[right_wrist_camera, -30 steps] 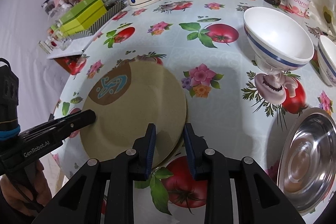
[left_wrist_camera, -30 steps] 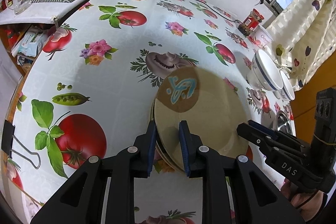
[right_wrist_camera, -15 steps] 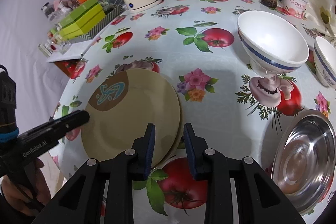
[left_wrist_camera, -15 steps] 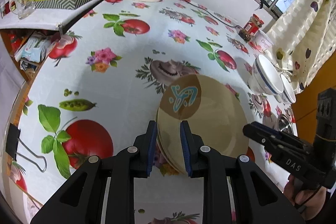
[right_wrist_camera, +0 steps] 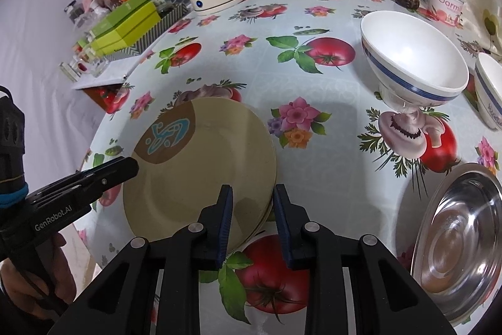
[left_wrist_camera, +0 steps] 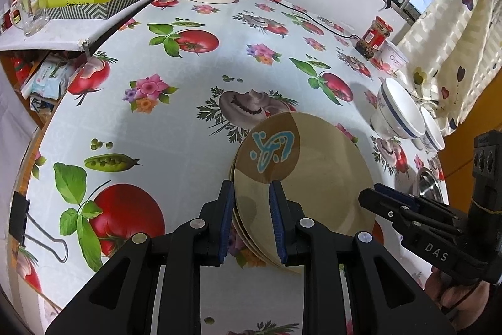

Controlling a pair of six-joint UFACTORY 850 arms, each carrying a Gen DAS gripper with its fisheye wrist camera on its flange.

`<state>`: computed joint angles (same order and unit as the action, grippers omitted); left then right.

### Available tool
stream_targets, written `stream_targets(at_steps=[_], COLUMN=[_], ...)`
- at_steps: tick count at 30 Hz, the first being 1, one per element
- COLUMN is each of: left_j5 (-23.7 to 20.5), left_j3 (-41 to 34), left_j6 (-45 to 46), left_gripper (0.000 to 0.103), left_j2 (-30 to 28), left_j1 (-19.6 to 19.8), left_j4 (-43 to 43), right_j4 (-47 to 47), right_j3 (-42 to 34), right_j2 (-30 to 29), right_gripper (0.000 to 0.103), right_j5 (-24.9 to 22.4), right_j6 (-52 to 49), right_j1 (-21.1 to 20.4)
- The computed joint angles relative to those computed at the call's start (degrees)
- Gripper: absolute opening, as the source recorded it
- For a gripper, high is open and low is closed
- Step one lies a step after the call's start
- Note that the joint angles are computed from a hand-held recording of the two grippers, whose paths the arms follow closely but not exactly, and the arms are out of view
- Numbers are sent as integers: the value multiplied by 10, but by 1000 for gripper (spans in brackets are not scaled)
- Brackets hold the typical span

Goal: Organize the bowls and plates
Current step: 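Open the left gripper to release the logo plate onto the stack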

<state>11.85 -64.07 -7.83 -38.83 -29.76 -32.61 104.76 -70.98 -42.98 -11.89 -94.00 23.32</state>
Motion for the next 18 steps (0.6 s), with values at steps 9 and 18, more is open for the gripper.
stream_targets(at_steps=[9,18], left_j5=[21,43], left_j3=[8,10], left_j6=[109,188], left_gripper=[24,24], left_j2=[15,27], left_j1=[-9,-27], left_j4=[-106,-177], right_j4=[65,167], right_j3=[14,49], right_j2=[16,45], right_gripper=[26,26], right_j5=[-7,-36], right_j6=[-69,-185], right_j1=[-4,-9])
